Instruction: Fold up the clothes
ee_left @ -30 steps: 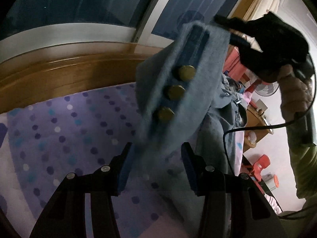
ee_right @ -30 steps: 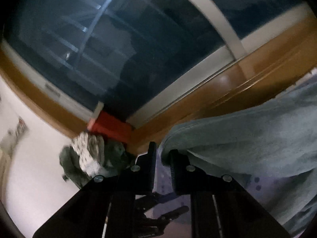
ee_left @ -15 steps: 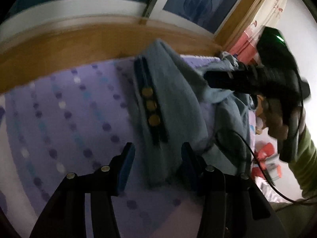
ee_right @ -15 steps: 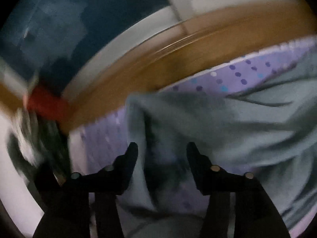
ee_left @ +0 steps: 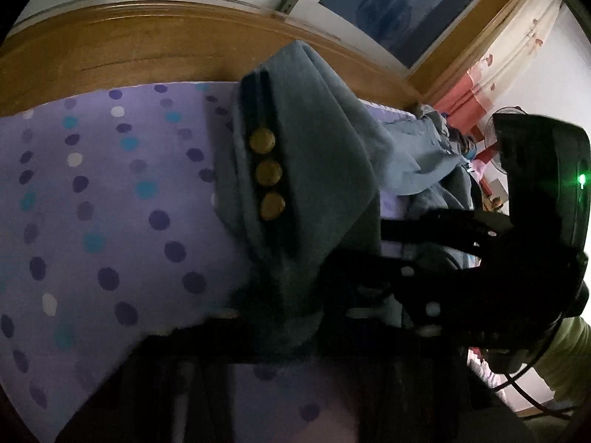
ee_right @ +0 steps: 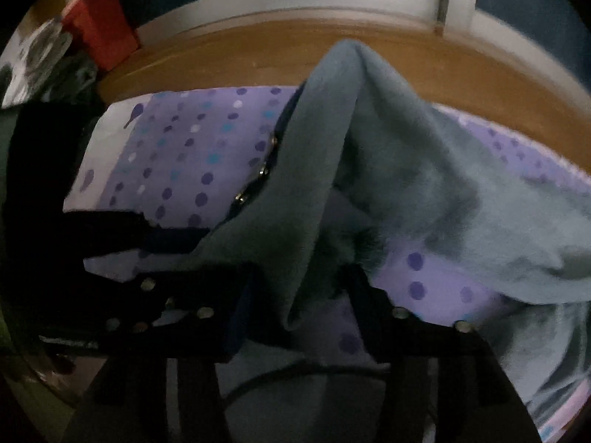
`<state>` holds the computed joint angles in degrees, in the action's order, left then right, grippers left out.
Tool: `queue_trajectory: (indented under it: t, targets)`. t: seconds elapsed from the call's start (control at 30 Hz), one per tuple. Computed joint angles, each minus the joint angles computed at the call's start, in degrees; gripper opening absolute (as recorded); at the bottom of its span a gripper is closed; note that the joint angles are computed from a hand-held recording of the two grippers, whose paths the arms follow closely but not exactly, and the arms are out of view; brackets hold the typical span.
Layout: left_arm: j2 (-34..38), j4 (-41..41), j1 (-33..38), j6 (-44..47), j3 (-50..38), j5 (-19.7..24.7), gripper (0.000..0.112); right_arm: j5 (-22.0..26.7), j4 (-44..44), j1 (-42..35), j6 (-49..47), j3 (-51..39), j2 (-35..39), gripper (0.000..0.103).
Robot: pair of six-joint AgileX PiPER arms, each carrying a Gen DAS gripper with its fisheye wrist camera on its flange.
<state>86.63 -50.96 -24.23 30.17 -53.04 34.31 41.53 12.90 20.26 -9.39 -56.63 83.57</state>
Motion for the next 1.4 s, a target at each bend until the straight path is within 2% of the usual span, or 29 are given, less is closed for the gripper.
queue_trajectory:
  t: [0.03,0.07,0.2,0.27,0.33,0.4,0.57,0.7,0.77,0.83,0.9,0.97,1.0,1.1,1.23,1.3,1.4]
  targets:
    - [-0.98,-0.68,0.73,0.68,0.27,0.26,0.009,0.57,1.53,-0.23,-0.92,-0.28,-0.26,0.019]
    - [-2.76,-0.70,1.50,0.90,0.74,0.53,0.008,0.86,2.23,0.26,-1.13,-0.39,-1.24,0.014]
    - [-15.94,7.17,7.80,-4.31,0.13,3.91,0.007,2.81,7.16,5.64,-3.27,-4.59,-6.11,0.011]
    - [-19.61,10.94,11.88,-6.17,-1.67,6.56,0.007,3.30,9.75,8.81,-4.86,-8.41,-6.90,0.011]
    - [-22.14,11.04,18.14,-4.53,-3.24,10.57,0.008,3.47,11.94,11.24,-6.01,-12.20,-5.85,0.011]
    - [-23.17,11.32,23.49,-3.32,-4.23,12.50,0.008,3.59,12.71,13.36,-5.99,-16.19,-2.80,0.011]
    - [-20.35,23.67,22.61,-11.11,-3.33,8.89,0.008,5.69,8.99,16.68,-1.60,-22.66,5.90,0.011]
    - [-17.96,27.75,22.90,-14.95,0.05,7.65,0.009,8.54,8.70,17.36,2.09,-20.89,12.07,0.015]
    - [-18.47,25.62,24.41,-13.27,1.71,8.66,0.016,6.99,8.43,18.08,3.78,-17.17,10.97,0.015]
    - [-19.48,23.53,25.83,-10.95,3.21,9.44,0.028,5.49,5.27,19.65,6.64,-14.26,7.28,0.019]
    - [-20.95,22.41,25.99,-9.32,3.88,10.26,0.034,4.62,0.74,20.95,9.94,-11.40,1.39,0.031]
    - [-22.34,23.91,24.06,-10.59,3.96,10.51,0.037,3.23,-0.48,20.55,12.09,-7.13,-5.36,0.067]
    - [-22.71,26.83,21.11,-14.16,3.51,9.68,0.037,2.60,-0.20,19.88,12.83,-4.96,-8.70,0.071]
    - [-22.38,32.70,13.64,-22.70,1.68,7.82,0.037,0.49,2.43,16.67,15.13,-0.46,-15.33,0.075]
    - [-23.06,36.66,7.31,-29.73,0.36,7.31,0.037,-4.41,0.59,13.33,25.07,4.62,-22.38,0.078]
    - [-23.18,39.83,3.48,-34.24,-0.35,7.28,0.037,-4.16,-0.36,11.56,28.10,5.72,-24.53,0.078]
    - [-23.03,44.66,-2.28,-40.95,-1.64,7.46,0.037,-1.27,-2.40,8.53,29.24,6.68,-28.78,0.078]
